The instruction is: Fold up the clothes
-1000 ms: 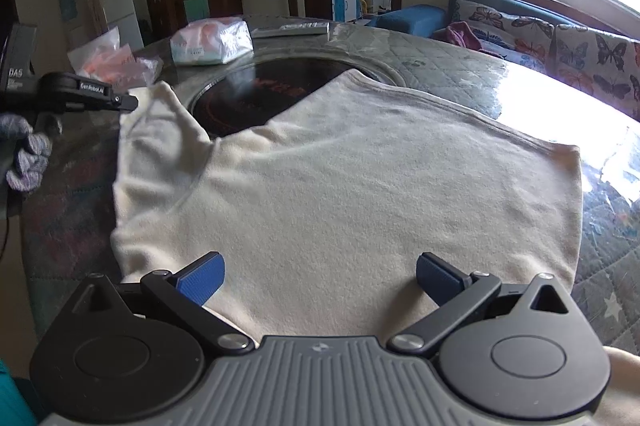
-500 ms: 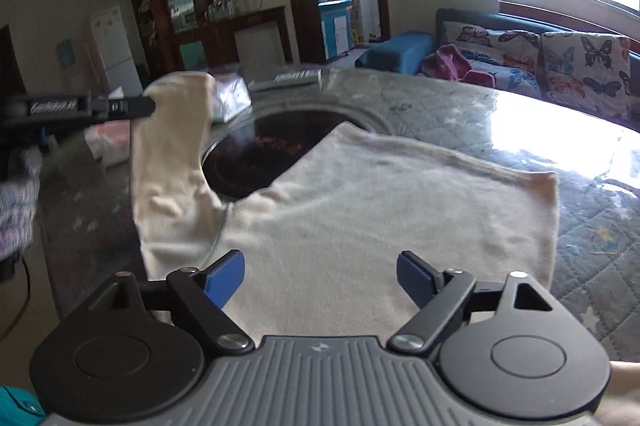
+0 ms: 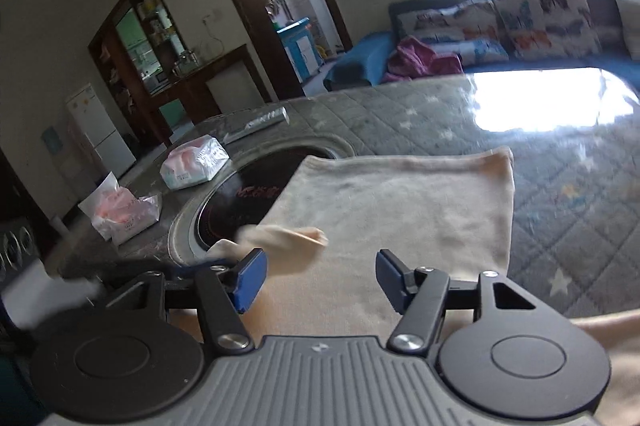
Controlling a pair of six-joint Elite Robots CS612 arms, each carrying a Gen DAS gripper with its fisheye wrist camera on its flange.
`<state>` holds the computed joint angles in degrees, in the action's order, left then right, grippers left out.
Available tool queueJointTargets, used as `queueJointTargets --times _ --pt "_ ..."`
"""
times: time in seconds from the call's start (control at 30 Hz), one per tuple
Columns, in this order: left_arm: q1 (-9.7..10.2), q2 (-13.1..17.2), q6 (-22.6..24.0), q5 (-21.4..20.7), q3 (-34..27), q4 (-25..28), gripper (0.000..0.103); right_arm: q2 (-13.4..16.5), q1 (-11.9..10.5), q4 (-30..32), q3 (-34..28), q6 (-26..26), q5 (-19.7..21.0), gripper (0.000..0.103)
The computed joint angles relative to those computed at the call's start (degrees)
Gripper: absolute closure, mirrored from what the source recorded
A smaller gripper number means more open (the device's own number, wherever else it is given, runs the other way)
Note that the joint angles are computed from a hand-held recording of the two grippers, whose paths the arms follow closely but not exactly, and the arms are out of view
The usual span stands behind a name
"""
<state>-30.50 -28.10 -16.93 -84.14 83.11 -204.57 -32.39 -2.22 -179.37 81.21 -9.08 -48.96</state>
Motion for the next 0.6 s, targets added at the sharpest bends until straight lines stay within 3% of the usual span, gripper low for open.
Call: queueJointTargets --times 0.2,0.27,0.33,0.47,0.6 --pt "-0.46 0.14 3.39 -1.9 0.28 3.05 0.091 0.45 0.38 5.42 -0.51 -0.23 -0.99 0.045" --pt "-0.45 -0.22 4.18 -1.89 1.15 2.75 0.083 0.55 0.64 6.8 -0.56 -0.75 -1.91 0.049" --pt "-0.33 -1.04 5.67 -0.11 2.81 1.47 0.068 0.59 0.88 7.98 -0.54 -1.58 -2.62 0.051" --pt "-0.12 -2.57 7.97 4.91 6.28 -1.03 0.068 0.49 1.5 8.11 -0.04 -3.46 -4.65 0.058" --pt "0.17 -3.76 7.42 9.89 9.67 -3.01 0.06 0.47 2.01 8.9 0.1 -4.27 -6.22 0.063"
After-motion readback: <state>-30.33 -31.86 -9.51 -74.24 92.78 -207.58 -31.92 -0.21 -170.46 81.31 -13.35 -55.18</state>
